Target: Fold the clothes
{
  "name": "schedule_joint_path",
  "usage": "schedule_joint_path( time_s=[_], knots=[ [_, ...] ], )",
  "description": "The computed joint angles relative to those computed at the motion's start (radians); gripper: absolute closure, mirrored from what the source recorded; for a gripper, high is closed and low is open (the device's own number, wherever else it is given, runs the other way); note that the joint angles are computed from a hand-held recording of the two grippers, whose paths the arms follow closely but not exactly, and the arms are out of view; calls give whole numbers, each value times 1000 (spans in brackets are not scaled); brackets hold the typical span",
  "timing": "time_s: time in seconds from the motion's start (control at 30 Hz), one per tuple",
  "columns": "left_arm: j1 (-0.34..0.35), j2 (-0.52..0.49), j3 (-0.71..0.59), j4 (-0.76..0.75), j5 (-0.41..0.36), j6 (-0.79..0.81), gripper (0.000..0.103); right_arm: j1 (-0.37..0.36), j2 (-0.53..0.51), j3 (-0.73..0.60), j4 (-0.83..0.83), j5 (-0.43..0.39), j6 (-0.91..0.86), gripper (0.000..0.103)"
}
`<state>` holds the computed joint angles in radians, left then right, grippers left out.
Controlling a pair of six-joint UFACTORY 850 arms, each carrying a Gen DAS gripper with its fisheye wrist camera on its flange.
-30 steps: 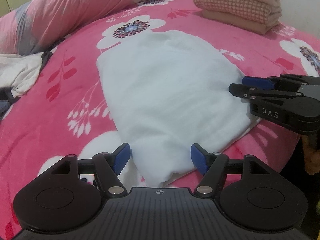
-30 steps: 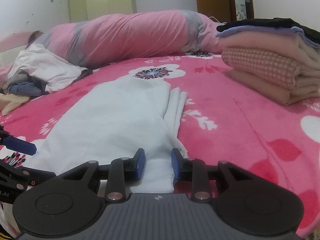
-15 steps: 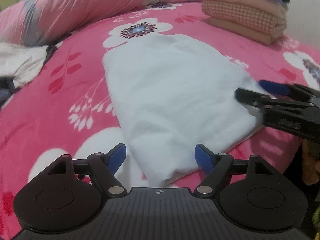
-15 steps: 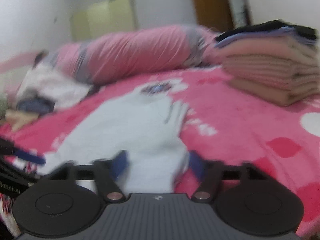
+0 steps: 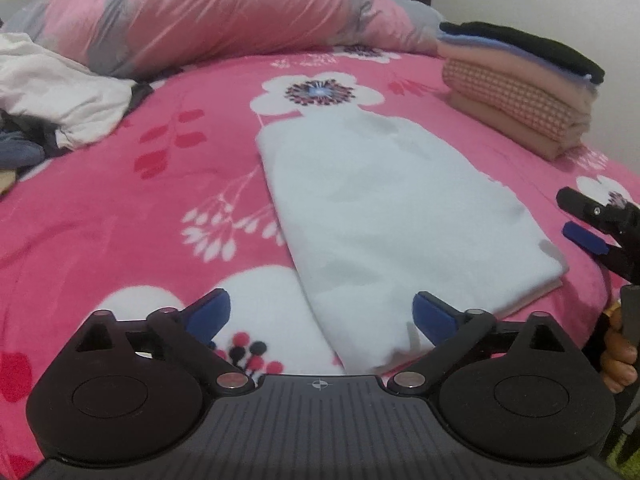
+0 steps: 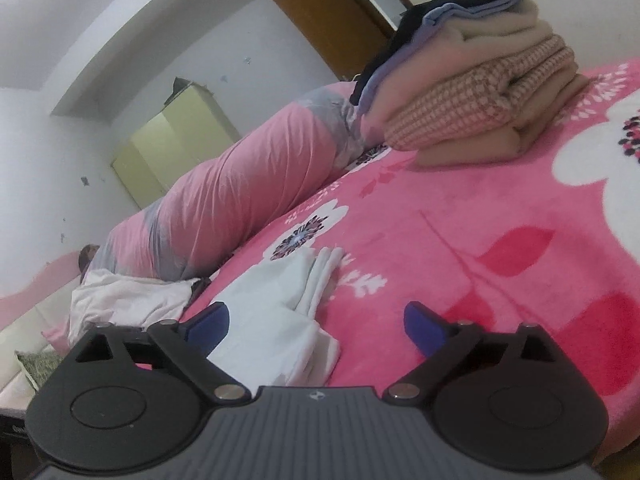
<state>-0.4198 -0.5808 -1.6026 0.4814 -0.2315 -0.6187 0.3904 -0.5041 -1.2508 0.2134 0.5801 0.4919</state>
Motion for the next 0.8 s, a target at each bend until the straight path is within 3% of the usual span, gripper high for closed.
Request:
schedule_joint_path(
  time_s=[0.1, 0.27, 0.47, 0.8],
  knots=[
    [-1, 7, 19, 58, 30, -69, 0, 0, -3, -7, -17, -12, -1, 0],
    [1, -6, 4, -92, 14, 70, 0, 0, -8, -17, -26, -35, 5, 0],
    [13, 2, 26, -217, 53, 174, 0, 3, -11, -25, 0, -57, -9, 0],
    [43, -5, 21, -509, 23, 365, 0, 20, -32, -80, 171, -148, -203, 0]
  ],
)
